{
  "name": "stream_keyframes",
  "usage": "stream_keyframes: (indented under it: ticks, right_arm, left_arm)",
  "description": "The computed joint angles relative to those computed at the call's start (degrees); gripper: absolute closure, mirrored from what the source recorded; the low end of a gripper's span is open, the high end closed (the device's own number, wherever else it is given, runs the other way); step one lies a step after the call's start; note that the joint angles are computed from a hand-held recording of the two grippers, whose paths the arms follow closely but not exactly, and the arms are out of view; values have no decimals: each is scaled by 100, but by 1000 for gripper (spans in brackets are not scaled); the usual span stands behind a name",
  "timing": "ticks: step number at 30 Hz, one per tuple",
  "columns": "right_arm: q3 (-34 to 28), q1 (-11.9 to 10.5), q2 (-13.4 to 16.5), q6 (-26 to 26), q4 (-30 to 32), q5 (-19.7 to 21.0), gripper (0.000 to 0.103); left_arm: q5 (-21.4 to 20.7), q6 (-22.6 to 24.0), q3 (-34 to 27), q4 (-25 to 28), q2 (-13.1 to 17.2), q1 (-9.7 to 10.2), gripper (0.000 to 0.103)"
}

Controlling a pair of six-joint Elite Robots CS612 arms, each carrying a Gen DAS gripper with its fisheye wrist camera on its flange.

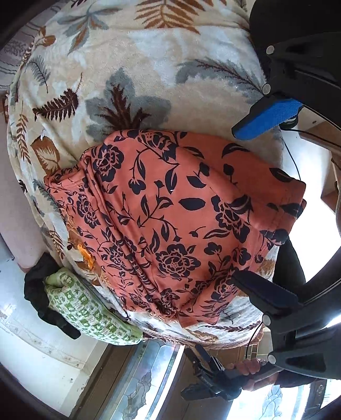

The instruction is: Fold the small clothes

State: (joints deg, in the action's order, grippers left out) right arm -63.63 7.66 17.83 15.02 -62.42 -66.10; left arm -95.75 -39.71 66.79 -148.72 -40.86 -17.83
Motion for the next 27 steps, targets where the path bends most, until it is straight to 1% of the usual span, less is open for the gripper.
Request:
stream_keyframes:
  ticks: [1,3,5,8,11,12,13,14,15,16,19,22,23,24,25,26,27]
  right_arm:
    - [-49,1,17,30,29,-8,2]
    - [-153,8,52,42,84,-87,2]
    - [-235,-3,87,74,146,-110,2]
    - [-342,-54,159,358,137,30,2]
    - [-336,-83,170,511,140,182,2]
    - [-322,-89,165,582,127,219,2]
    - [-309,-94,162,655,98,255,2]
    - [-283,-94,152,717,60,276,2]
    - [-241,-88,134,760,21,272,2]
    - [-186,-75,109,791,-8,248,2]
    - [61,4,8,772,39,146,2]
    - [341,121,-112,472,301,-190,4]
    - [381,143,-114,345,398,-222,5]
    - [374,151,-91,210,493,-227,21]
    - [373,154,-76,15,629,-244,47]
    - [340,144,-47,-188,768,-209,57]
    - [223,115,23,-252,852,-126,67]
  left_arm:
    - [-85,-180,-80,73,60,18,26]
    - [-282,-457,-171,27,161,58,26]
    - [-447,-581,-307,37,272,87,26]
    - [-456,-617,-597,404,437,99,27]
    - [-494,-527,-819,687,567,102,27]
    - [-505,-503,-844,717,589,106,33]
    - [-532,-473,-863,735,607,109,50]
    - [-556,-444,-892,791,625,111,60]
    - [-583,-434,-909,844,638,112,78]
    - [-585,-432,-918,888,646,110,85]
    - [-498,-347,-895,877,636,71,94]
    - [-398,-247,-816,757,580,30,96]
    - [-374,-238,-789,726,558,24,96]
    - [-360,-227,-762,693,535,25,96]
    - [-369,-222,-712,619,505,26,96]
    - [-405,-229,-649,515,471,35,96]
    - [-451,-243,-575,395,432,45,96]
